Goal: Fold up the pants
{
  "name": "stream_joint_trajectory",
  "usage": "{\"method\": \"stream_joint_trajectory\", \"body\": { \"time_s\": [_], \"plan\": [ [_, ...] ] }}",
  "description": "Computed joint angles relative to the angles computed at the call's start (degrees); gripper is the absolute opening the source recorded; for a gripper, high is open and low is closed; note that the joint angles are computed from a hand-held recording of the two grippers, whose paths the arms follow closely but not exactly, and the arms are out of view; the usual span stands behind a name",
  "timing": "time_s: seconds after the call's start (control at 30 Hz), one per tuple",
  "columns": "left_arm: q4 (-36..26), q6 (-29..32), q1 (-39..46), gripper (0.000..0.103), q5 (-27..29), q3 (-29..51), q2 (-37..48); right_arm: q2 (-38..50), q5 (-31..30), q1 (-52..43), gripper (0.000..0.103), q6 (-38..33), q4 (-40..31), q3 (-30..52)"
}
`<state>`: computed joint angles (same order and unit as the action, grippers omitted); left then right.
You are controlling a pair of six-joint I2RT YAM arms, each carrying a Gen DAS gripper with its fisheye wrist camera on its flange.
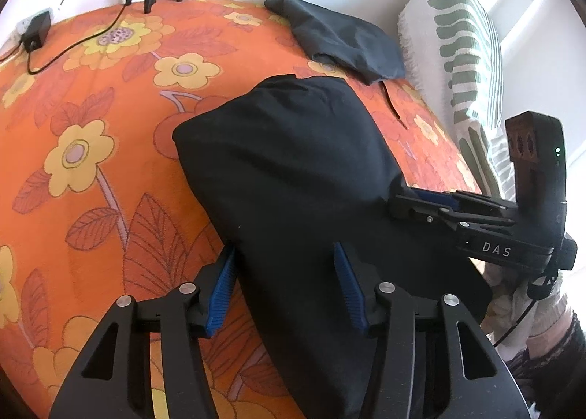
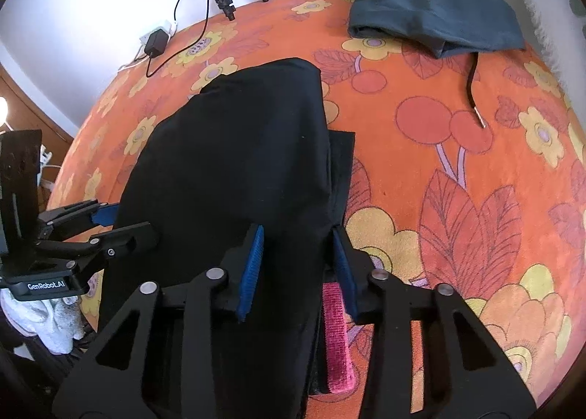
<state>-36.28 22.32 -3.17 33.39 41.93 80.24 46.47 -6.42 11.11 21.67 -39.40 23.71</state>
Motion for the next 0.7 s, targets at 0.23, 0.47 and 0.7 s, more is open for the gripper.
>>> {"method": "stream_joint_trajectory", "body": {
  "time_s": [0.23,0.47,0.7],
  "plan": [
    [2.37,-2.87,-0.28,0.058,0.90,-1.30,-0.53,-0.21,1.06,1.27,0.038,0.77,0.34,-0.27],
    [4.35,-3.56,-0.91,0.034,-0.41,-2.03,-1.67,0.82,10.69,10.21,0.020,6.32,-1.90,2.00],
    [5.05,-3.42,-0.60,0.025,-0.32,-2.63,-2.30,2.82,15.46,14.58,0.017,7.70,-2.56,3.09]
  ]
}}
